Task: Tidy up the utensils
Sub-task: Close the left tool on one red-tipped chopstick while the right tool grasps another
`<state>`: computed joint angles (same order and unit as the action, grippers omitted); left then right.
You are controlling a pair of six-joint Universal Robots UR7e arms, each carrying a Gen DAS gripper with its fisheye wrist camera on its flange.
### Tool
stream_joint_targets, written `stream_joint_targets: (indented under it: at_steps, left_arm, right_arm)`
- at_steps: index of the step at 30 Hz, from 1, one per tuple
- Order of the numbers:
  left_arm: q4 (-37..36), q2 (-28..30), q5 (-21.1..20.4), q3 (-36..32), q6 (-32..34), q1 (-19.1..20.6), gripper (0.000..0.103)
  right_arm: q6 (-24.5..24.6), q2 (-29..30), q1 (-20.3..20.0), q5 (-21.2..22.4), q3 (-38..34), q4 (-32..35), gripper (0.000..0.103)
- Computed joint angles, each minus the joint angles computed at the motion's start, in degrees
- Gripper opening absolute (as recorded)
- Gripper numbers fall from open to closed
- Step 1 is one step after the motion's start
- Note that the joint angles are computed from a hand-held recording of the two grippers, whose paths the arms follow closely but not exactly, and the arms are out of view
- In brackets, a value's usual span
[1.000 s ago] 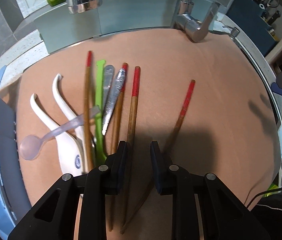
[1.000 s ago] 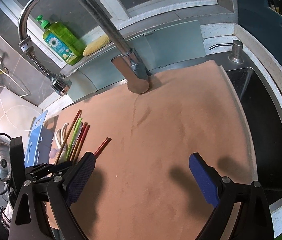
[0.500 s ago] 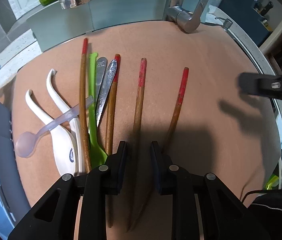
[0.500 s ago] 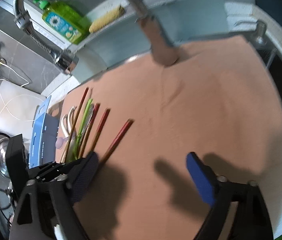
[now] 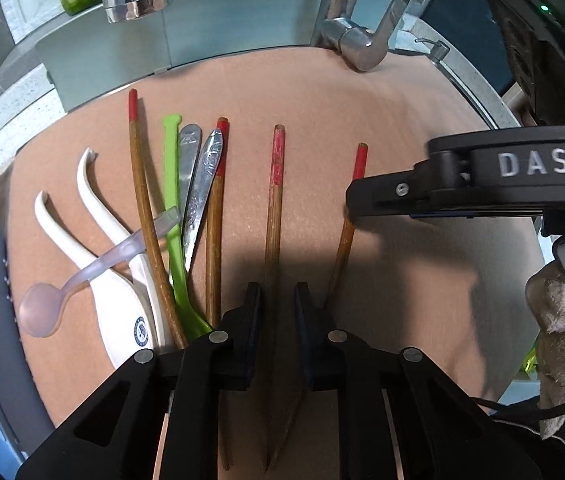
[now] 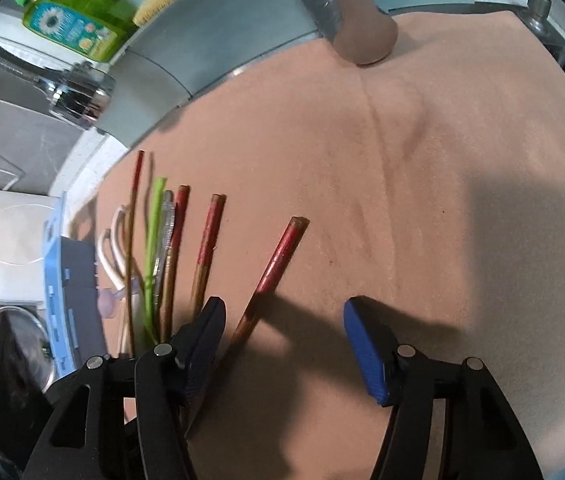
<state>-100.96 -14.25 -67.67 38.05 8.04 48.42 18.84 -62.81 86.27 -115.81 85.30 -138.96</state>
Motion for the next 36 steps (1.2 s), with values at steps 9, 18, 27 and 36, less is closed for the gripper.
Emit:
stream_joint_targets:
  at_steps: [9, 18, 27, 36]
  left_arm:
    - [-3.3, -1.3, -1.2, 2.5, 2.1, 0.5, 0.010]
    - [-5.1, -2.4, -2.0, 4.2, 4.1, 1.2, 0.006]
    - [-2.4, -1.3, -2.3, 1.9, 3.0, 0.9, 0.005]
    - [-2.2, 0.1, 0.8, 1.2, 4.4, -0.4, 0.006]
  right_arm:
    - [7.0, 6.7, 3.2, -11.6, -10.1, 12.6, 0.058]
    - [2.2, 7.9, 4.9, -19.5, -9.8, 11.6, 0.026]
    - [-1.2, 3.4, 2.3, -14.2, -5.2, 7.0, 0.007]
    - [-1.9, 1.4, 2.0, -11.1, -2.9, 8.7, 0.009]
